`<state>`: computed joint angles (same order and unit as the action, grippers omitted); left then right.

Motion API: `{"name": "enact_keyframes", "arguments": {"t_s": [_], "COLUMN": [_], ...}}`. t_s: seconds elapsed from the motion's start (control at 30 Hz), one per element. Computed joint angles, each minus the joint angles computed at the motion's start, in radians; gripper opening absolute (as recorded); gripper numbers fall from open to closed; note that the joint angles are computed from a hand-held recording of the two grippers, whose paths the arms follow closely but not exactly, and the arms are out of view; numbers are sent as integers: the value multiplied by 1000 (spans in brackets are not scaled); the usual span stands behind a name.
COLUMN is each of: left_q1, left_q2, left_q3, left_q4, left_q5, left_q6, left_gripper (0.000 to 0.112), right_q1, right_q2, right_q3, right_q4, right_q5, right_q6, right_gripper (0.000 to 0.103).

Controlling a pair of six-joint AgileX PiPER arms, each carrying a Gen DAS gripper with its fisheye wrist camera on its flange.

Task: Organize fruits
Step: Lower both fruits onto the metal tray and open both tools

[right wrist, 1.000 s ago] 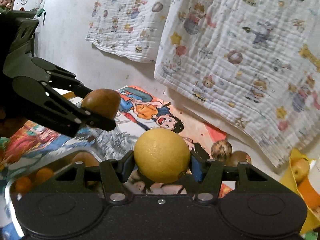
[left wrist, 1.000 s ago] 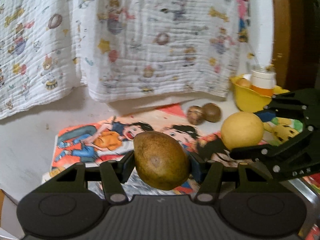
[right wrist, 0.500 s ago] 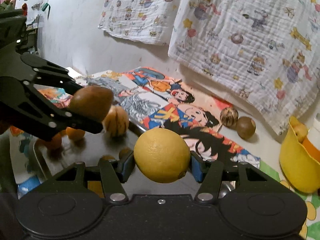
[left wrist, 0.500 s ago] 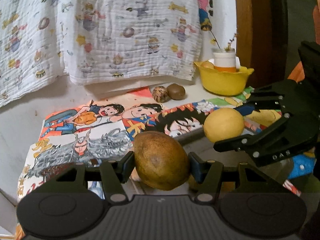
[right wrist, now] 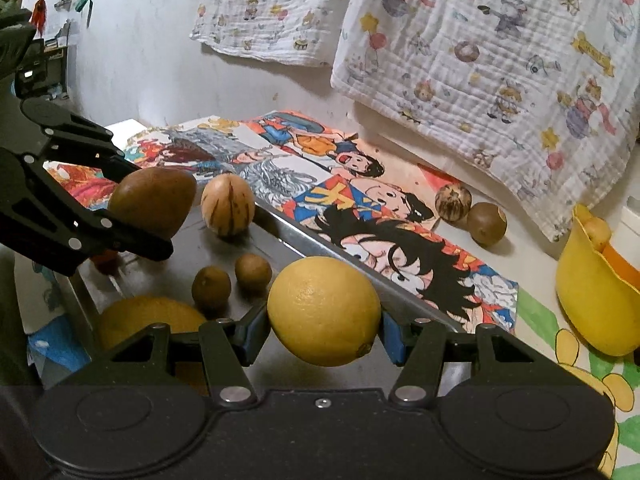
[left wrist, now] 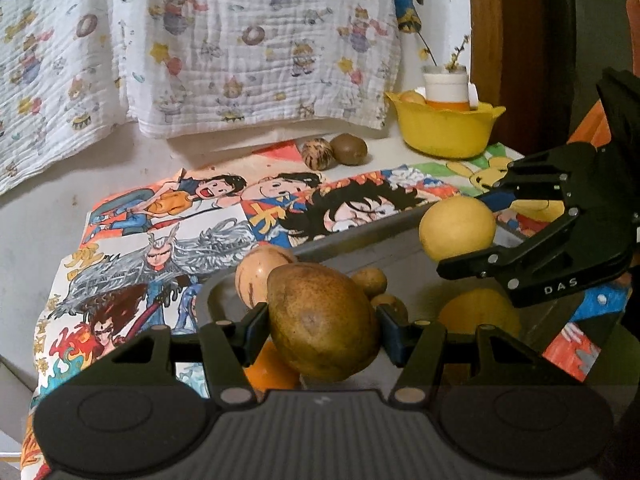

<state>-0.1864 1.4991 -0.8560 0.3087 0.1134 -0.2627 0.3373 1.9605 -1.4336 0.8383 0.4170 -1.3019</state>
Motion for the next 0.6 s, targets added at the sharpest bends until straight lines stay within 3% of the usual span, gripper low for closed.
{"name": "enact_keyframes", "arguments": {"t_s": [0.37, 0.5, 0.6], "left_q1": [2, -2, -14], "left_q2": [14, 13, 6], "left_q3": [-16, -17, -5], "left_q4": [-99, -93, -6], "left_q5": [27, 30, 15], "left_q6": [124, 127, 61], "left_gripper": [62, 61, 58], "right_q1": [-2, 0, 0], "right_q2": [-13, -18, -19], "right_q3": [33, 42, 44], "right_q4": [-9, -7, -9], "right_q5": [-23, -27, -28], "right_q6": [0, -8, -4], "right_gripper": [60, 60, 60]}}
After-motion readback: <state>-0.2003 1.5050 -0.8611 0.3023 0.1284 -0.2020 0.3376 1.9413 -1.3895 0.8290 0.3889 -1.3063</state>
